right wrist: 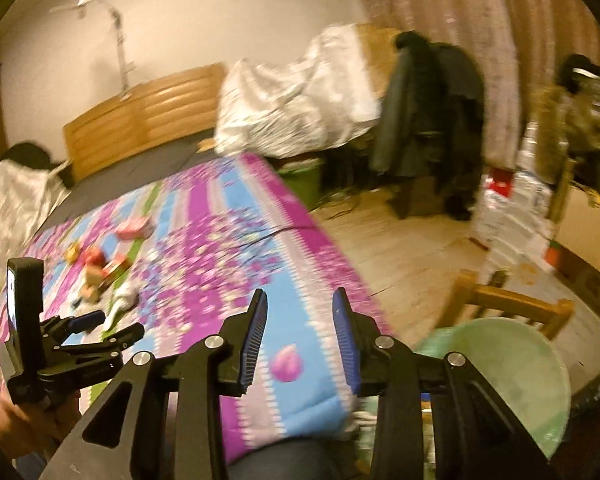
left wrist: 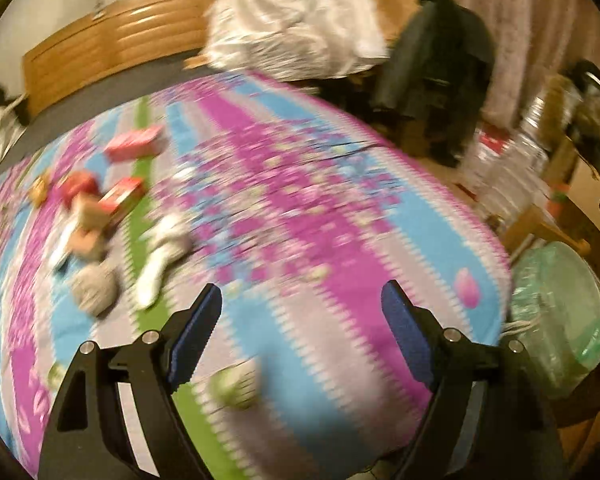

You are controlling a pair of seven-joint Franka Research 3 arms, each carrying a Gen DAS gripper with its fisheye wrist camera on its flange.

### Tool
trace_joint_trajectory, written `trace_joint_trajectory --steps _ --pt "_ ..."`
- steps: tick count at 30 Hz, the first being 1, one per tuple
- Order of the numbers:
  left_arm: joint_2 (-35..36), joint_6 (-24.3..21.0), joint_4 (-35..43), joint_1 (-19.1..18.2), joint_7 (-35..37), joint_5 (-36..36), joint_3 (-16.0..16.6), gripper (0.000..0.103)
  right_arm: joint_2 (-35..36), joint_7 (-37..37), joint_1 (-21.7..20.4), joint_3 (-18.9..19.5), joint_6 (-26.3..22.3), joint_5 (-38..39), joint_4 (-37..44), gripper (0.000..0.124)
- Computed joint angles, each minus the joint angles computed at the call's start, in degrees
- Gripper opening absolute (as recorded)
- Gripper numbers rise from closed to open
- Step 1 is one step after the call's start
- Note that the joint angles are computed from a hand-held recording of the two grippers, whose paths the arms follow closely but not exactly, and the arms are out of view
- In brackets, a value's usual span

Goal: Collect trash
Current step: 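Swing both tools back toward the bed, then grasp the white tissue packet with the left tool while the right tool grasps the white cloth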

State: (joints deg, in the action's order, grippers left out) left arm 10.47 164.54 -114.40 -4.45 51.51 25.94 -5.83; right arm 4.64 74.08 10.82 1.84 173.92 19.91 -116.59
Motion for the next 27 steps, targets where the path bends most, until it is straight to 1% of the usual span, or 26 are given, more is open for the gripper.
trace_joint_trajectory --steps 4,6,10,14,17,20,22,25,27 --pt "-4.8 1.1 -7.3 2.1 -4.0 1.6 2.2 0.079 3.9 -2.7 1.6 2.3 -3.6 1.1 4.7 0.040" --pt "-7.5 1.3 -11.3 4.0 -5.9 1.6 3.0 0.079 5.7 -3.5 2.7 3.2 -5.2 1.0 6.7 0.040" --pt "-11.4 1.4 -16.9 8.1 -9.2 2.0 3.9 0.079 9.2 -5.3 4.7 4.9 -8.2 1.1 10.5 0.040" --pt "-13.6 1.6 -19.8 12.1 -13.8 5.7 4.4 0.079 12.6 -6.6 6.9 6.0 -11.8 0.8 14.2 0.040" --pt "-14.4 1.7 -21.0 14.3 -15.9 7.7 4.5 0.078 14.4 -8.3 7.8 6.8 -13.9 1.3 16.0 0.040" --pt "-14.7 3.1 -22.0 15.5 -13.9 5.4 5.1 0.078 16.5 -9.4 8.6 7.3 -16.8 1.6 18.1 0.040" --pt "-14.4 4.1 -21.8 16.5 -13.7 6.3 5.1 0.078 18.0 -9.2 9.2 7.3 -18.5 1.8 19.8 0.040" --pt "-13.1 6.3 -20.7 17.1 -10.3 5.1 5.5 0.078 21.5 -8.4 9.6 7.5 -22.0 2.6 24.3 0.040" --pt "-11.3 6.9 -18.6 17.6 -8.9 5.7 5.7 0.077 24.2 -7.1 10.2 7.4 -24.2 2.7 28.1 0.040"
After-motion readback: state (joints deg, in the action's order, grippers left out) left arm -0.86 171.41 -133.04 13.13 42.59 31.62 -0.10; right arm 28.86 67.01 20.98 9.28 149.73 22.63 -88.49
